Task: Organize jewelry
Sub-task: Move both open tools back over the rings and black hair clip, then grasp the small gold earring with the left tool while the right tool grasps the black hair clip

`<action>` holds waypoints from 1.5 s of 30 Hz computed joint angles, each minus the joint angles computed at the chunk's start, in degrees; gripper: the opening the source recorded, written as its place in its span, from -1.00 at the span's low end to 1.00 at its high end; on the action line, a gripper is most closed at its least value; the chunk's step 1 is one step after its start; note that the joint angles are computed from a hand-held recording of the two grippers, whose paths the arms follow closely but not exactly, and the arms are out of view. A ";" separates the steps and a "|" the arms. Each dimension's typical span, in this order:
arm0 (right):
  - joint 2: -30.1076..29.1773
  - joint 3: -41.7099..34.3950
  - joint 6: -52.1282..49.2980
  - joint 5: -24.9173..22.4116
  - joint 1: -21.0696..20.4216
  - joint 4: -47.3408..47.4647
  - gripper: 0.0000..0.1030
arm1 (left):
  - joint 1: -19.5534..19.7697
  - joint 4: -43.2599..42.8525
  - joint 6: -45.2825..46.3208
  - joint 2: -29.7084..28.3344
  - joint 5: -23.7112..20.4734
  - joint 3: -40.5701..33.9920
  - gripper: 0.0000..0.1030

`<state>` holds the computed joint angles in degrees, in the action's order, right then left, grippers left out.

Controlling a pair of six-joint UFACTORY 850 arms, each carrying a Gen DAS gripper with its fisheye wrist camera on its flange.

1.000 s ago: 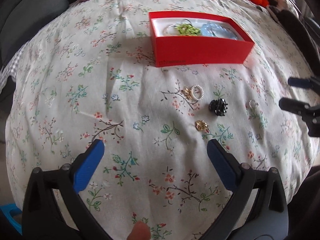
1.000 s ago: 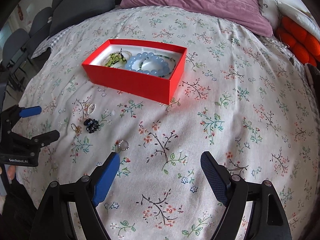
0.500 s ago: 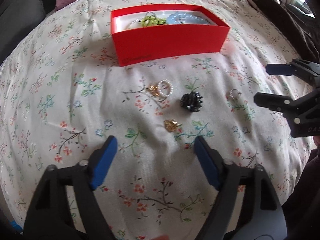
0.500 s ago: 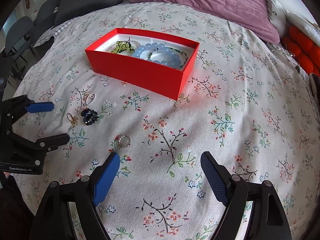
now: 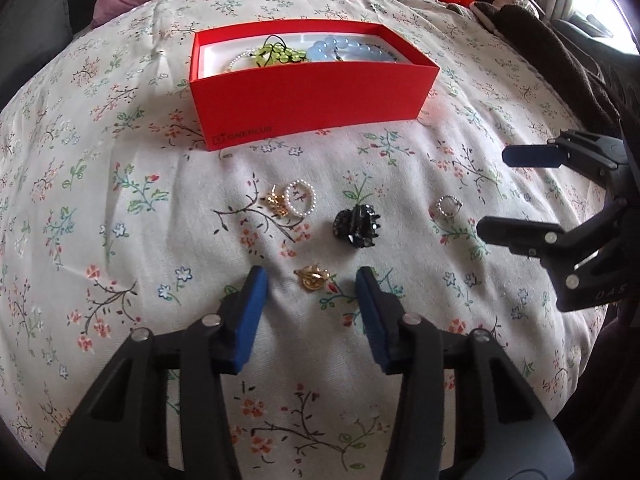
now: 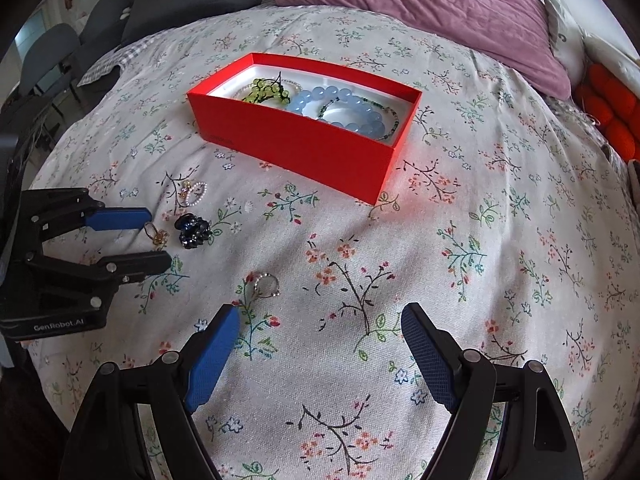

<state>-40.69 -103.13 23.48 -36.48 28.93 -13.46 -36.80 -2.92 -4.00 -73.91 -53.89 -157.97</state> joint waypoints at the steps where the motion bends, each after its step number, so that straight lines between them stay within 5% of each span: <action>1: -0.19 -0.20 -0.03 -0.07 0.12 -0.37 0.63 | 0.05 -0.04 0.07 0.22 0.28 0.44 -0.21; 10: -1.26 -1.54 -2.31 1.15 1.21 -1.48 0.63 | 0.54 -1.21 1.28 3.92 3.71 7.25 -0.75; 29: -6.84 -9.36 -10.42 1.55 3.22 2.86 0.61 | 1.36 1.23 1.21 12.24 9.90 21.22 -0.77; 38: -13.17 -18.80 -10.82 -2.96 3.72 5.51 0.18 | 1.91 0.85 1.42 14.51 11.53 25.20 -0.77; 45: -16.00 -23.64 -12.53 -4.88 4.04 7.19 -0.49 | 2.43 0.60 1.44 16.04 12.47 27.85 -0.77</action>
<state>-56.69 -126.77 10.95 -41.35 32.97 -6.27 -34.37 -2.32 -2.56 -57.87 -41.42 -130.12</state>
